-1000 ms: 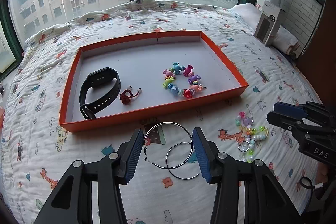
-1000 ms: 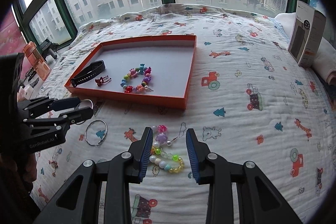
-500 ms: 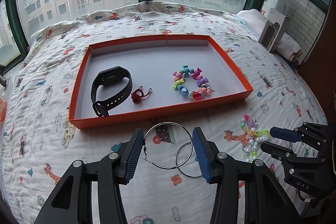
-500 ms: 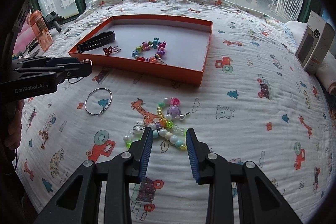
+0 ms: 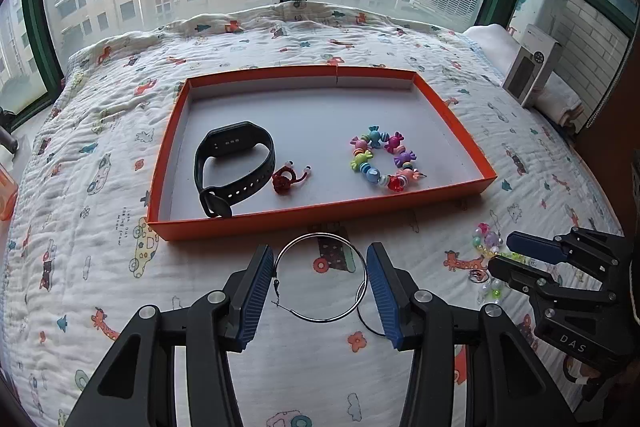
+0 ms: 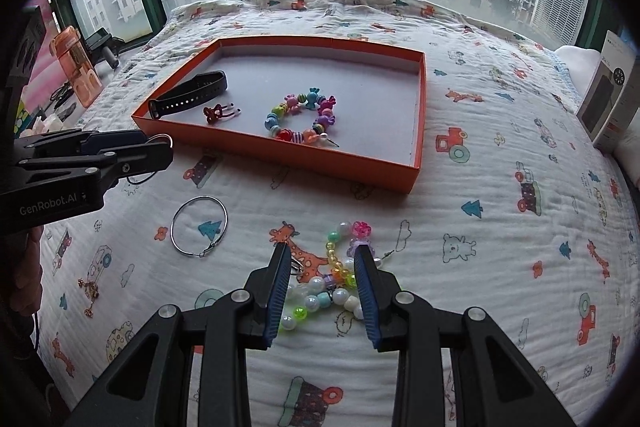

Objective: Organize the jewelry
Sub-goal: 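Move the left tool onto the silver hoop earrings and close around them, then grasp a silver hoop with the left tool while the right tool grasps the pastel bead necklace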

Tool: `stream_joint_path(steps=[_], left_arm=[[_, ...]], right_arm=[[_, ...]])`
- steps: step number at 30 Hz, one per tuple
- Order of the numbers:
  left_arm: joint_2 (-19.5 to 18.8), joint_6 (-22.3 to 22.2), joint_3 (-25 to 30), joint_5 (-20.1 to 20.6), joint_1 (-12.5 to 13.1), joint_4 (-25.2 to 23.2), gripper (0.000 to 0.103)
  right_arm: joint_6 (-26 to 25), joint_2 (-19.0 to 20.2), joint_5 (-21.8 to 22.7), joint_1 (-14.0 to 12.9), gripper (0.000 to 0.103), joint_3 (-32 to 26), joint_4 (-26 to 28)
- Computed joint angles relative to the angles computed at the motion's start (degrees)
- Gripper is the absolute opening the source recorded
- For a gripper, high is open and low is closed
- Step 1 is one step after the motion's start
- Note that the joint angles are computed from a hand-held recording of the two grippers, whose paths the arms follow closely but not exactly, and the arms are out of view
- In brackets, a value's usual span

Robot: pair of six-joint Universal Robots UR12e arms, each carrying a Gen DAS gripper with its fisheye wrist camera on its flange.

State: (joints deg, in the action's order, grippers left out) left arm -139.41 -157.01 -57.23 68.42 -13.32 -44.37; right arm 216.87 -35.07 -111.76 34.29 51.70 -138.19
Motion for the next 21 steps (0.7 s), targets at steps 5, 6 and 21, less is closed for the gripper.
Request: stream_joint_path(steps=[5, 6, 21], left_arm=[[-0.05, 0.01, 0.05, -0.13, 0.03, 0.05, 0.052], [-0.02, -0.02, 0.02, -0.1, 0.02, 0.06, 0.051], [-0.2, -0.09, 0.19, 0.3, -0.16, -0.08, 0.051]], right_arm=[[1.96, -1.75, 0.35, -0.23, 0.036, 3.1, 0.37], [2.24, -2.05, 0.3, -0.25, 0.036, 3.64, 0.57], [3.89, -3.4, 3.97, -1.2, 0.036, 7.26, -4.1]])
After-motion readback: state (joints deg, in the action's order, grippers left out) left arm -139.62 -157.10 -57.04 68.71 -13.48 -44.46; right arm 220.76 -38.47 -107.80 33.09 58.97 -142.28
